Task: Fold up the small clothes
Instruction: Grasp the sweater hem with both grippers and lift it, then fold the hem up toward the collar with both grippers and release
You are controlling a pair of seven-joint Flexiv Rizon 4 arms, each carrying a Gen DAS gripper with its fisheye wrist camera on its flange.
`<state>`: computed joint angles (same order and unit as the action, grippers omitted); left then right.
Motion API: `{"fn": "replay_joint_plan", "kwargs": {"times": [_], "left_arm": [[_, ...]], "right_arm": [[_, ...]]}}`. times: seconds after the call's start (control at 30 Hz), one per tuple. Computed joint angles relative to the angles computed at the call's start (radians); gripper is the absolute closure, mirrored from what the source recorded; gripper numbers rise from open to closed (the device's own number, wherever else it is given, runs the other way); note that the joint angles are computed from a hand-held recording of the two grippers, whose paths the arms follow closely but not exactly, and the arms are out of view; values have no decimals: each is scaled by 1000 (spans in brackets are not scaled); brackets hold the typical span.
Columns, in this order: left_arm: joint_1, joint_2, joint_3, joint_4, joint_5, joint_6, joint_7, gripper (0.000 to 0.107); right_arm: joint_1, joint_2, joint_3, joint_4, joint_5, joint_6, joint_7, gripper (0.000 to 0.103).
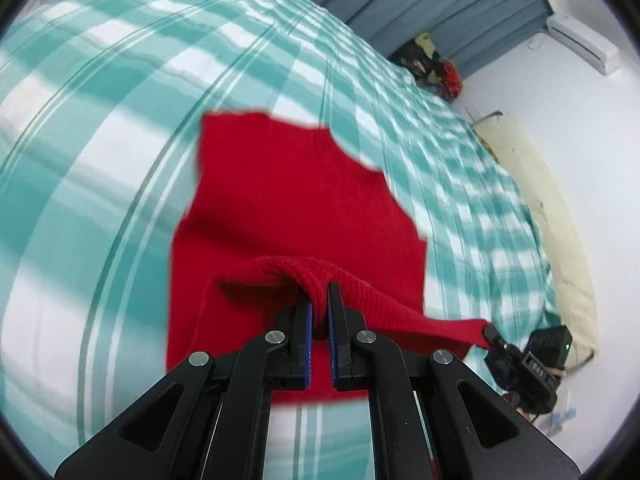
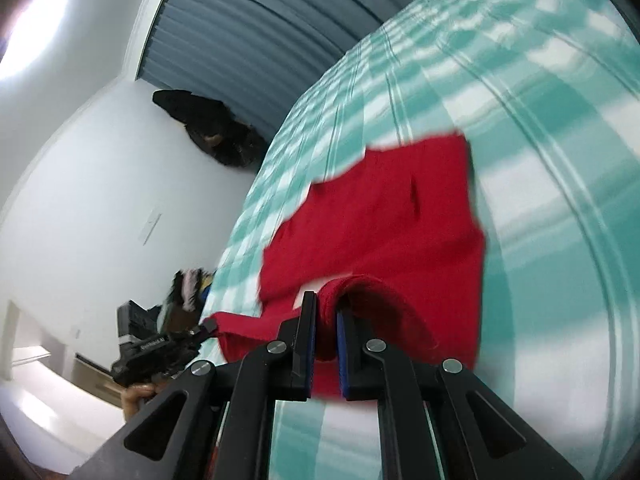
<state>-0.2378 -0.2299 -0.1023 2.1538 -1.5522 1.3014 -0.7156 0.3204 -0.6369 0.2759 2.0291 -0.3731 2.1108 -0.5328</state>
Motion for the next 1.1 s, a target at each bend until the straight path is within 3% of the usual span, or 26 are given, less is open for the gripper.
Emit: {"fn": "replay_joint_plan", "kwargs": {"times": [0.13,0.2,0.37,0.43,0.47,0.5,0.57,0.63,0.7,0.73,0.8,0.87,0.9,0.93,0.97,1.03,1.1], "left_arm": [[73,-176,-4,-187,236,-6,-160,103],[97,-258,2,-277,365,-19,-251,103],[122,-412,51,-459,609,-74,-460,100],[114,-453,98,-522,708,-118,-577,86],[122,-467,102,-547,733,-133,-611,67],[139,-466,85,-548,732,-121,-617,55],[189,-436,11,-501,693,-33,-560,45],[241,-400,-62,-446,675,35,-478,41],[283,-387,-109,-425,707,32,-412,40],[284,-389,-102,-429,748,10,-407,40],[238,-416,-18,-478,900,-60,-469,40],[186,-458,64,-545,1025,-123,-557,42],[174,-471,81,-561,1065,-135,-582,57],[160,-480,103,-577,1104,-146,-612,69],[158,-483,109,-581,1128,-141,-642,80],[180,-475,72,-550,1101,-79,-639,78],[152,-505,129,-596,1183,-101,-738,68]], "right_arm": [[-124,-139,63,-230,-147,-139,65,94],[-190,-225,131,-352,-217,-227,68,94],[-254,-381,236,-571,-232,-388,3,95],[-269,-440,271,-645,-210,-437,-16,91],[-261,-449,260,-665,-190,-453,-14,89],[-239,-437,219,-673,-166,-468,-3,85],[-230,-420,201,-671,-166,-483,-47,74],[-237,-393,210,-649,-217,-503,-160,46],[-257,-386,260,-645,-287,-561,-311,40],[-270,-399,306,-659,-309,-615,-388,40],[-270,-431,369,-718,-311,-749,-490,41],[-231,-458,366,-797,-286,-878,-519,52],[-208,-468,359,-840,-242,-946,-555,93],[-180,-463,320,-855,-262,-999,-538,97],[-147,-434,248,-838,-282,-986,-506,97],[-113,-363,117,-745,-342,-826,-380,97],[-78,-341,22,-723,-350,-774,-287,97]]}}
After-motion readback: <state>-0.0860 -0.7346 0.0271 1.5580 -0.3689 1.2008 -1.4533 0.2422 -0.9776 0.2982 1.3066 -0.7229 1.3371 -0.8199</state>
